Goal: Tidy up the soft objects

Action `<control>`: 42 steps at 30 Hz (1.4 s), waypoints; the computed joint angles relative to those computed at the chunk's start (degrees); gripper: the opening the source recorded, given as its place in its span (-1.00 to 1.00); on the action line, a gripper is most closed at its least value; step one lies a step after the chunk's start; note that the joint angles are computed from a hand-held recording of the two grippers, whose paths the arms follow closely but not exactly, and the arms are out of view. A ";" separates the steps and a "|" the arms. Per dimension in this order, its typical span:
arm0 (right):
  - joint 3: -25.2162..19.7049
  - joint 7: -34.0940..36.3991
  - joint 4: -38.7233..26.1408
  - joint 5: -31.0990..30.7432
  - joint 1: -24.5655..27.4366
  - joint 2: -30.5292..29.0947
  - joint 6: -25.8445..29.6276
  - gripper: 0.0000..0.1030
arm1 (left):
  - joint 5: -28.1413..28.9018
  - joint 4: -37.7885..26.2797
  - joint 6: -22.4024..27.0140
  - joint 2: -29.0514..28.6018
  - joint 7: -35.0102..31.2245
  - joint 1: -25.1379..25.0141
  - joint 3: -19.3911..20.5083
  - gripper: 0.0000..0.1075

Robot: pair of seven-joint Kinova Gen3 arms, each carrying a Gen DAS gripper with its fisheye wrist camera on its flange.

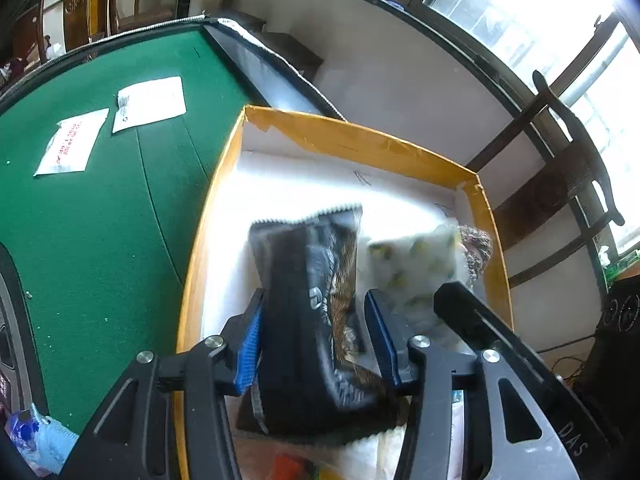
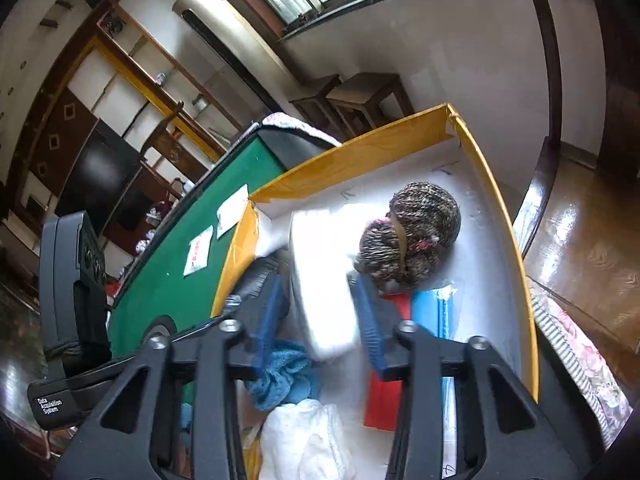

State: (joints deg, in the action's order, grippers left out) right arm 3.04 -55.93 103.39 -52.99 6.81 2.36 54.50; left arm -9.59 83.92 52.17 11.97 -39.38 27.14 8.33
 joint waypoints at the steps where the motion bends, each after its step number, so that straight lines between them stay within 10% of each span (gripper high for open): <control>1: 0.09 0.63 0.43 -0.66 0.15 -0.43 -0.38 -0.13 | 0.04 0.14 -0.11 -0.40 0.18 0.04 0.01 -0.08; 26: 2.14 8.72 3.41 -8.07 1.07 -2.77 -0.27 -0.07 | -10.22 16.01 -2.83 -18.18 17.01 0.03 9.22 -0.07; 36: 2.09 13.60 4.73 -8.26 -1.26 -4.36 -1.98 -0.07 | -14.00 24.52 9.97 -33.61 24.18 -6.73 20.59 -0.01; 42: 1.98 13.37 4.98 -7.59 -2.15 -4.47 -3.35 -0.07 | -7.81 31.03 14.46 -45.35 20.12 -8.01 14.31 0.13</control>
State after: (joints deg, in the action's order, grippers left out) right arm 5.02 -42.57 108.38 -60.58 4.65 -2.10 51.14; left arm -17.40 114.94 66.63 -33.38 -19.26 19.13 22.64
